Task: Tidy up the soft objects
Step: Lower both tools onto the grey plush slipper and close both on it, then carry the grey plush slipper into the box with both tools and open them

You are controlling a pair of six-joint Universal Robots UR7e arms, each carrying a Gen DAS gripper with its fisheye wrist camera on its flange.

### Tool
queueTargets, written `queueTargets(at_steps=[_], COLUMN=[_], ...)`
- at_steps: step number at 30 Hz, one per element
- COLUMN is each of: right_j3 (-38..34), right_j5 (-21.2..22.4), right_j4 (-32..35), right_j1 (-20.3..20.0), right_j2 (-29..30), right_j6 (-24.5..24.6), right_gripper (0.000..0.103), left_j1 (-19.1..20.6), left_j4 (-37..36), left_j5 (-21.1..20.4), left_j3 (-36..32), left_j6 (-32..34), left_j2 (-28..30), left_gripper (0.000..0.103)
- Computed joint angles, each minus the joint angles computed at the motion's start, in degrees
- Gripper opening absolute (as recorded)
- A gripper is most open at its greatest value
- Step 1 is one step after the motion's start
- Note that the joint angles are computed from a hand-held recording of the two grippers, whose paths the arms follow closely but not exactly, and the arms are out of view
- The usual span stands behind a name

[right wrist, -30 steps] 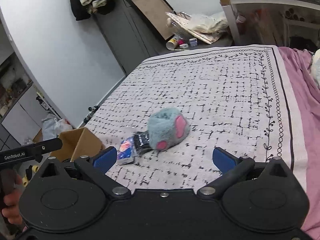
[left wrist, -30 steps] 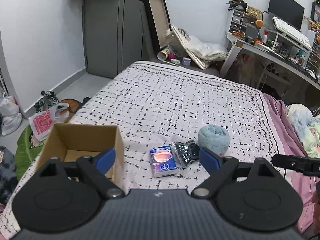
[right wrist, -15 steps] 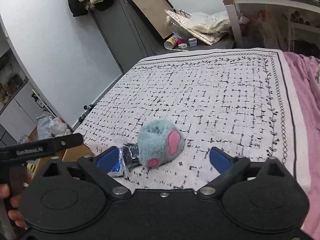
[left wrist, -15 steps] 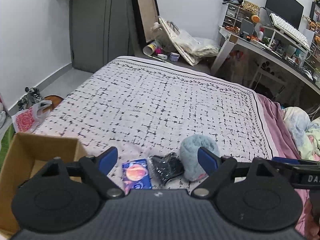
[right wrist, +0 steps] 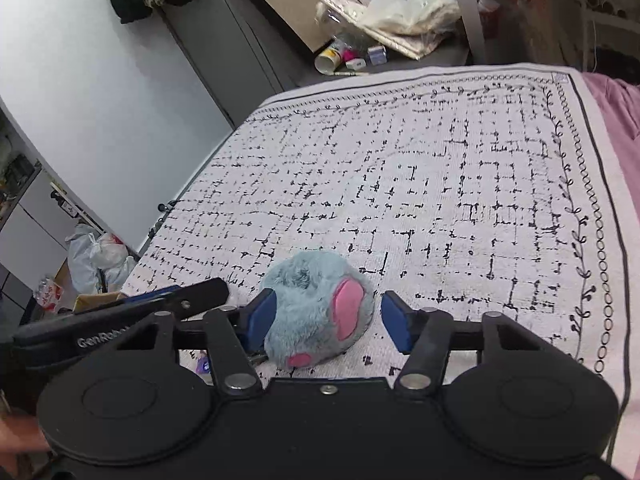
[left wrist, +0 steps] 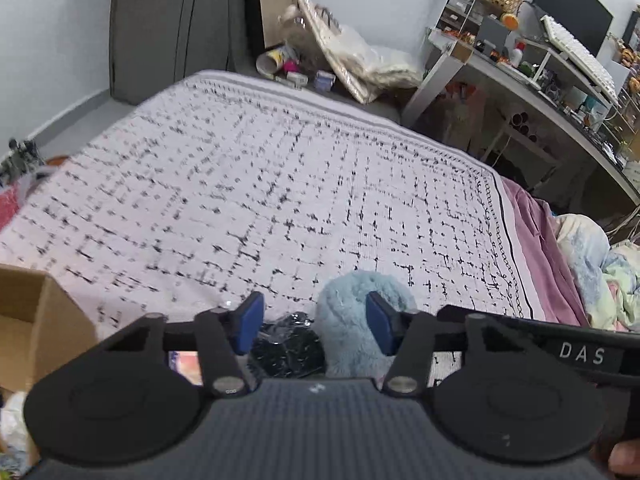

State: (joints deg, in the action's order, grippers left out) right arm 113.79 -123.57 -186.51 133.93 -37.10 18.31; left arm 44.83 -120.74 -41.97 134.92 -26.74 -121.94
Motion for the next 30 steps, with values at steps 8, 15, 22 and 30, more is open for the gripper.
queueTargets(at_steps=[8,15,22,30], right_j3=[-2.7,-3.1,-1.7,-1.7], right_j5=[2.6,5.8,5.4,3.9], right_j4=[3.9,6.2,4.1,3.8], right_j1=[-2.8,-4.8,-3.4,-0.2], right_j2=[1.5,2.5,1.8,0.1], right_j6=[3.6,7.8,7.3,7.0], right_gripper=[0.049,0.028,0.020,0.019], left_j1=[6.4,9.7,9.1,3.7], left_j4=[-5.8,-7.2,-9.1,-3.5], left_j5=[-5.2,-8.7,-12.6,-10.1], left_j3=[-1.7,-2.4,-1.3,-1.6], left_j6=[1.1,0.2,0.1,-3.8], left_j2=[6.2,8.3,5.6,-0.3], left_gripper=[0.047,0.043,0.019,0.019])
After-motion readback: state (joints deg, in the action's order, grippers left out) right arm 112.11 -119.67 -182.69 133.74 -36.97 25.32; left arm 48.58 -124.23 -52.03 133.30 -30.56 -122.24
